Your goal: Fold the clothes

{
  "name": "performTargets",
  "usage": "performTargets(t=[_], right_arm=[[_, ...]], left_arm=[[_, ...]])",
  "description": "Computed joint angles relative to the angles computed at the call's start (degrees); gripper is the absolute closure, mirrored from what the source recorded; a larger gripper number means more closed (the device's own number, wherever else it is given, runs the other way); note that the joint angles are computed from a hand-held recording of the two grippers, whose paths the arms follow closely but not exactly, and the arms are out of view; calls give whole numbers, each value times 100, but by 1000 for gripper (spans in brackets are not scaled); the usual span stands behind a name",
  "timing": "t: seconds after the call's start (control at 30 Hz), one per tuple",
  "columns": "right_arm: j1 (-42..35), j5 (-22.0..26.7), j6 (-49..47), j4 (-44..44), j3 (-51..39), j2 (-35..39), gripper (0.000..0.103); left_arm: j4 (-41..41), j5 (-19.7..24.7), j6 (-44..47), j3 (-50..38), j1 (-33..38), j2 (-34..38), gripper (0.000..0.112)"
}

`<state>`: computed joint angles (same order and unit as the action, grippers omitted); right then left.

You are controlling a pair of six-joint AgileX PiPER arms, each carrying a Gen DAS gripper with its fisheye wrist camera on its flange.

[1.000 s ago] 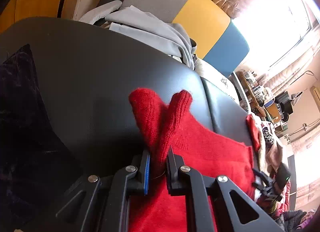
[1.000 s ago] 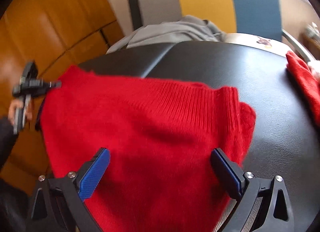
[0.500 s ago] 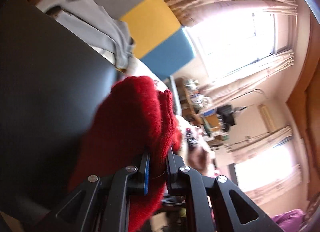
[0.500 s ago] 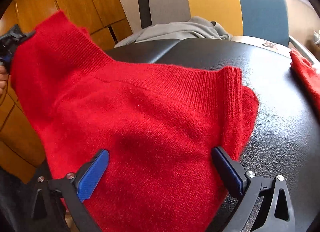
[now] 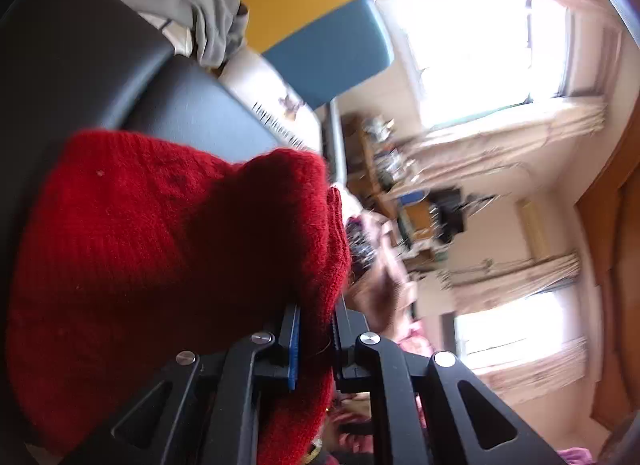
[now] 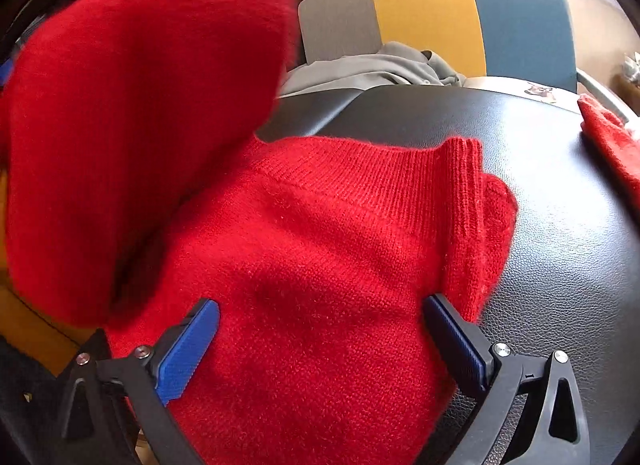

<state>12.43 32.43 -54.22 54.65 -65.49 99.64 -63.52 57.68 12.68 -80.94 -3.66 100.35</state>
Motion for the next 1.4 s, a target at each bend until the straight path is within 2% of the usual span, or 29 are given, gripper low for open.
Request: performTargets(t=[0.2,0.4,0.5,0.67,0.8,0.87,0.97,1.13,1.23,1.3,1.4], right_arm=[[-82,28,-309,281,51,9,0],[-85,-28,-448,382,150,-44,0],[-55,-81,-419,329,176,-74,0],[-113,-16,-547,483,210,-116,0],[-91,50,-11,-211,148,-287,0],[-102,151,436,-759,169,-510,0],[-347,370,661,-1103,430,-1036,0],[-1022,1348,518,-1029,528,-1681,0],[-923,2030,724,-1036,206,-1959,0],[-807,2402,688,-654,-14,-1928,0],[-338,2581,873,-445,-200,-1703,0]], left_arm=[[628,-392,-724,-505,-729,903,102],[743,-332,-847,-706,-973,1527,102],[584,-124,-928,-823,-864,1679,99],[693,428,-1244,-1137,-674,1399,89],[257,983,-713,-1091,-268,1044,89],[112,1058,-245,-724,108,635,87],[218,953,351,-128,665,71,86],[603,539,1261,1309,1788,-765,86],[416,311,1948,2133,2258,-1109,86],[253,290,2436,2558,2453,-1240,86],[105,343,3048,3031,2545,-1336,86]])
